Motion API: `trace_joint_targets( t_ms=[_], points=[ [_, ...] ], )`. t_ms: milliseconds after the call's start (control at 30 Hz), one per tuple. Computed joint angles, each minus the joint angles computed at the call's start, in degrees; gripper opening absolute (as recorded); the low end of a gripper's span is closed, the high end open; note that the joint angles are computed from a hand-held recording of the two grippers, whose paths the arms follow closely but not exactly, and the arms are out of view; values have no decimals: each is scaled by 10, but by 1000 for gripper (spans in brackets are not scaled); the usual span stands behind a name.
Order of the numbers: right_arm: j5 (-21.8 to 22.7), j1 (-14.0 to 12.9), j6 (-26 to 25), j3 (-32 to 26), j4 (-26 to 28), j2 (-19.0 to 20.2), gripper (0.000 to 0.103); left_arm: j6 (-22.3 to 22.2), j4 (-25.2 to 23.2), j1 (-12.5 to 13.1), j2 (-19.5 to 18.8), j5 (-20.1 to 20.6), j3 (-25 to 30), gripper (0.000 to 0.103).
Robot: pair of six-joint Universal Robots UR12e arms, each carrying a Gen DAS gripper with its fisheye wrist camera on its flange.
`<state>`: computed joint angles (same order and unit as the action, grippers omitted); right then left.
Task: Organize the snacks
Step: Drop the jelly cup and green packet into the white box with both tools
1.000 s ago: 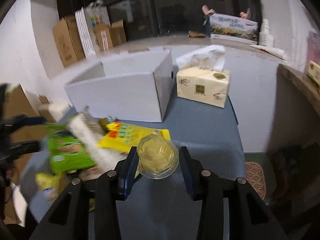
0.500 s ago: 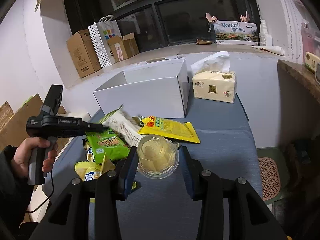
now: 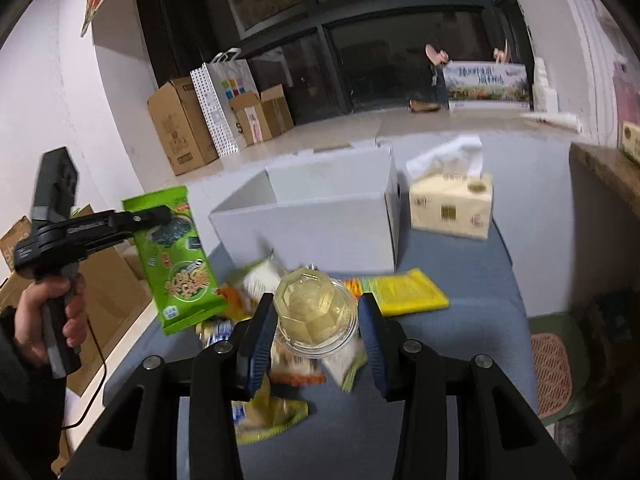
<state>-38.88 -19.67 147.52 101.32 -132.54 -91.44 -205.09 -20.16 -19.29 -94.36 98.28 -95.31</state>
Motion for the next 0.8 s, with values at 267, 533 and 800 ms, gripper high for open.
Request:
trace_joint_targets(
  t_ms=[267, 533, 800],
  points=[
    [0, 52, 58, -96, -49, 65, 45, 79, 7, 6, -67, 76, 105, 16],
    [-66, 110, 87, -228, 7, 160, 45, 97, -52, 33, -131, 87, 200, 16],
    [-165, 152, 62, -287, 64, 215, 46, 94, -98, 47, -169, 86, 235, 16]
  ],
)
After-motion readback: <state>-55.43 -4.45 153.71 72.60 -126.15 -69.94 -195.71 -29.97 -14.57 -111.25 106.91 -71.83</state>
